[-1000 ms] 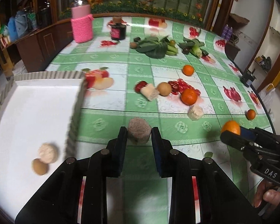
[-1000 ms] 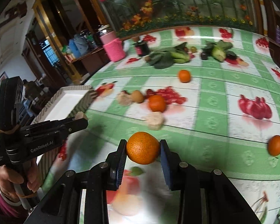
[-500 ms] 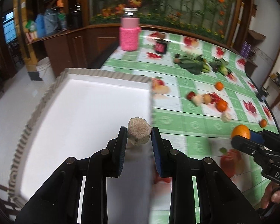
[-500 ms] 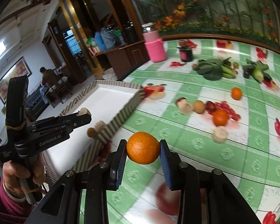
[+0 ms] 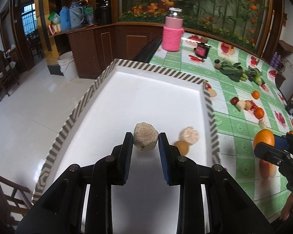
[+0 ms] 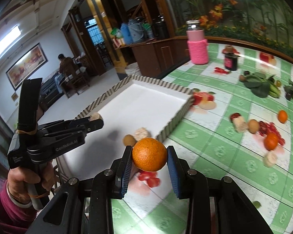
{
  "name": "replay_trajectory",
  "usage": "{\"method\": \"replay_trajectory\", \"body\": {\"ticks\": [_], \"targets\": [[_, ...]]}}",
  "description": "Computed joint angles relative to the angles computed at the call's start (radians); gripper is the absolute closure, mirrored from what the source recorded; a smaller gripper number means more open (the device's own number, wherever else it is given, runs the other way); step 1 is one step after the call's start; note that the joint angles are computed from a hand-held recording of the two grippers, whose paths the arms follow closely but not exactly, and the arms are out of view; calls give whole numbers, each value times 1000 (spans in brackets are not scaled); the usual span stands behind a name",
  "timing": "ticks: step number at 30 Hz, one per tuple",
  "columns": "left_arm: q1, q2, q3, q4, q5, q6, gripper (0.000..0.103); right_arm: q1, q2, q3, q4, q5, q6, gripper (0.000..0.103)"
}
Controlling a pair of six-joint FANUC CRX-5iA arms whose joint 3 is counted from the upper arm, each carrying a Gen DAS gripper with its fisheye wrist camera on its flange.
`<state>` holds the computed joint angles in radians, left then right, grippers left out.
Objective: Organize fruits
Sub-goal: 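Carry the orange and tan cake in both tools over the white tray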
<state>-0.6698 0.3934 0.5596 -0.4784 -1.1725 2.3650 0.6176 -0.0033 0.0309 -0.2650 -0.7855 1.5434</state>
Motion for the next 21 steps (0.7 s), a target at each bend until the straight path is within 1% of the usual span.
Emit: {"method": "replay_trajectory", "body": {"ticks": [7, 10, 16, 21], "targets": [[12, -5, -21, 1, -12, 4, 77, 34, 53, 50, -17, -37, 37, 69], [7, 4, -9, -25, -33, 13, 77, 36, 85, 83, -35, -56, 61, 69], [14, 1, -16, -43, -50, 21, 77, 53, 131, 132, -48, -87, 91, 69], [22, -10, -36, -46, -52, 28, 77, 83, 172, 161, -30, -115, 104, 69]]}}
